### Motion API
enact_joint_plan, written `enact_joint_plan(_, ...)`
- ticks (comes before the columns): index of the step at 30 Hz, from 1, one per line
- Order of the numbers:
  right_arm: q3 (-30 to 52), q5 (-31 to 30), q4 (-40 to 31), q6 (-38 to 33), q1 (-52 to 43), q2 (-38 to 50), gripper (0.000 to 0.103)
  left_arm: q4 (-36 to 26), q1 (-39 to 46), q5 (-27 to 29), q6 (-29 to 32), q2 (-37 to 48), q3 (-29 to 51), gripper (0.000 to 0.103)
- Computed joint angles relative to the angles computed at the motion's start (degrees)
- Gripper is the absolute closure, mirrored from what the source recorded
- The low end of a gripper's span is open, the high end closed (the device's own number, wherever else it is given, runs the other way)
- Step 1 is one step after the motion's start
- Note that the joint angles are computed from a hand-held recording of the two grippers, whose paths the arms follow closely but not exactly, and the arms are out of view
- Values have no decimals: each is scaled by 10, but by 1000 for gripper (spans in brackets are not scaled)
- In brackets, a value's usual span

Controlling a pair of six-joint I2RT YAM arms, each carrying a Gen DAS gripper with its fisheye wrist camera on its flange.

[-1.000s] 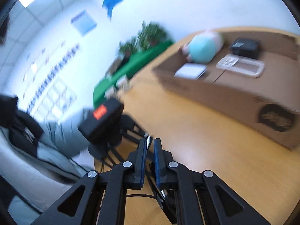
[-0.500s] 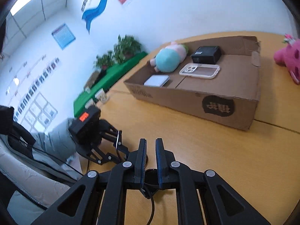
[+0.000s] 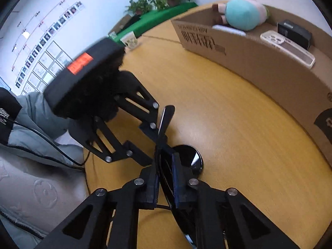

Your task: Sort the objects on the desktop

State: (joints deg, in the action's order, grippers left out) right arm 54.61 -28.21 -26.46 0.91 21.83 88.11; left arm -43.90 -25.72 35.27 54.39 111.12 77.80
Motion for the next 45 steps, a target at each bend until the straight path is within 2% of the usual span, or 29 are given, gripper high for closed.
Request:
enact_joint_plan(6, -104, -85, 49, 40, -99, -167, 95, -5, 1, -1, 1, 5, 8, 85)
enact_joint_plan(11, -159, -126, 41, 55, -180, -258, 95, -7, 1, -1, 2, 6, 11, 86)
enact_joint_plan(15, -150, -114, 10, 61, -201, -292, 94, -4, 0, -1, 0, 5, 9, 87)
enact_joint_plan(18, -132, -78, -11, 62, -198, -289, 87, 2, -5, -8, 0, -6, -2, 88)
enact_joint_plan(21, -96, -64, -36, 57, -206, -275, 85, 6, -7, -10, -1, -6, -4, 87)
enact_joint_plan(24, -24, -48, -71, 40, -203, -254, 72, 11, -5, -11, 2, -19, -21, 87)
enact_joint_plan(28, 129, -4, -153, -7, -171, -199, 71, 14, -6, -15, 6, -23, -28, 87)
enact_joint_plan(35, 536, 85, -387, -93, -108, -27, 71, 19, -9, -14, 4, -23, -29, 87)
enact_joint_plan(39, 748, 167, -540, -134, -83, 51, 70, 25, -11, -15, 6, -27, -34, 87)
enact_joint_plan(40, 784, 187, -572, -139, -81, 58, 70, 25, -11, -15, 6, -27, -35, 87)
enact_joint_plan(42, 804, 218, -607, -143, -83, 49, 69, 27, -10, -14, 7, -29, -38, 88)
enact_joint_plan(45, 775, 257, -622, -139, -102, 5, 69, 24, -9, -13, 22, -33, -42, 88)
